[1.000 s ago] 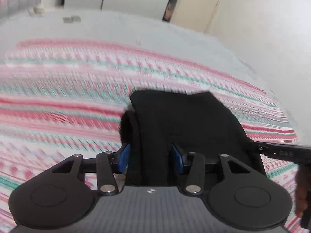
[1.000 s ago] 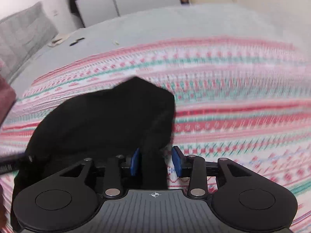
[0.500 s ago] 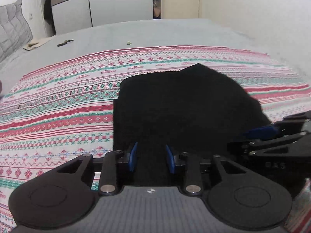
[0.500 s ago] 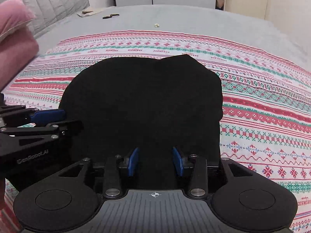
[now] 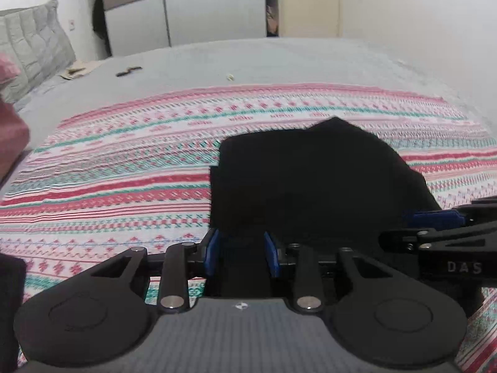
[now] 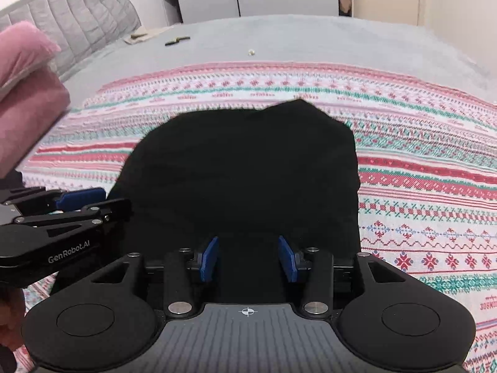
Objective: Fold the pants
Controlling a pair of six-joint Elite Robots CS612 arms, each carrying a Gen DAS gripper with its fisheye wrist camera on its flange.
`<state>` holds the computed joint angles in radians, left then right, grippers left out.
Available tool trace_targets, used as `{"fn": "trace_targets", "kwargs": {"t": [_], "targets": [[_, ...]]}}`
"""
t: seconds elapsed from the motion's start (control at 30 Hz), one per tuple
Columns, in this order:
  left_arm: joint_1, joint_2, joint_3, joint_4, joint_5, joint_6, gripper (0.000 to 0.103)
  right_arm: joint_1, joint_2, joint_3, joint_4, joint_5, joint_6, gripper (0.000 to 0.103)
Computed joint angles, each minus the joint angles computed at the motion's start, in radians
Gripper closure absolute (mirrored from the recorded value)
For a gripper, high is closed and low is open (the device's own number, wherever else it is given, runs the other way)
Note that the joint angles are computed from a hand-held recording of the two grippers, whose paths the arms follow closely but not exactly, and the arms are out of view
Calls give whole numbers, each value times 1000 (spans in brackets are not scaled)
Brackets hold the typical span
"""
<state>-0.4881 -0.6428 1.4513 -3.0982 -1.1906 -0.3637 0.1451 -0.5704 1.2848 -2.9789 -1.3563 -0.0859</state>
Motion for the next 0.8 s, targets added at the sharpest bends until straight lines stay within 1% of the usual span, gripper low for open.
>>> {"fn": "trace_targets", "kwargs": {"t": [0.07, 0.17, 0.27, 0.3, 0.37, 0.43, 0.47, 0.5, 0.53, 0.6, 0.63, 0.7, 0.73, 0.77, 0.8], "targets": [[-7, -10, 14, -11, 21, -8, 47, 0, -15, 27, -38, 6, -16, 51], [-16, -31, 48, -41, 34, -37, 47, -2, -40, 70, -97, 14, -29, 50], [-27, -58, 89, -53, 50, -81, 47, 1, -59, 105, -160, -6, -29, 50], [-29, -62, 96, -58, 55, -84, 47, 2, -66, 116, -178, -9, -27, 49], [-41, -75, 120, -83, 81, -80, 45, 2, -84, 149, -214, 1, -8, 44], [-52, -90, 155, -123, 100, -94, 39, 1, -102, 189, -250, 10, 9, 41], [-56, -97, 172, -133, 108, -111, 34, 2, -111, 211, -271, 12, 12, 40], [-60, -105, 188, -135, 115, -139, 32, 3, -121, 234, -289, 15, 10, 38], [-63, -117, 208, -126, 113, -177, 32, 4, -131, 254, -303, 14, 7, 34], [-68, -138, 243, -134, 101, -212, 32, 9, -149, 296, -338, 2, 6, 32], [-74, -146, 261, -149, 112, -216, 31, 11, -157, 314, -355, -5, 10, 32], [-88, -162, 293, -177, 148, -217, 21, 14, -171, 346, -386, -18, 27, 30], [-94, -169, 308, -195, 163, -215, 18, 15, -178, 362, -397, -23, 40, 27], [-95, -171, 313, -207, 171, -212, 13, 17, -186, 380, -409, -30, 61, 22], [-101, -178, 324, -220, 184, -208, 9, 18, -193, 398, -424, -39, 88, 20]]}}
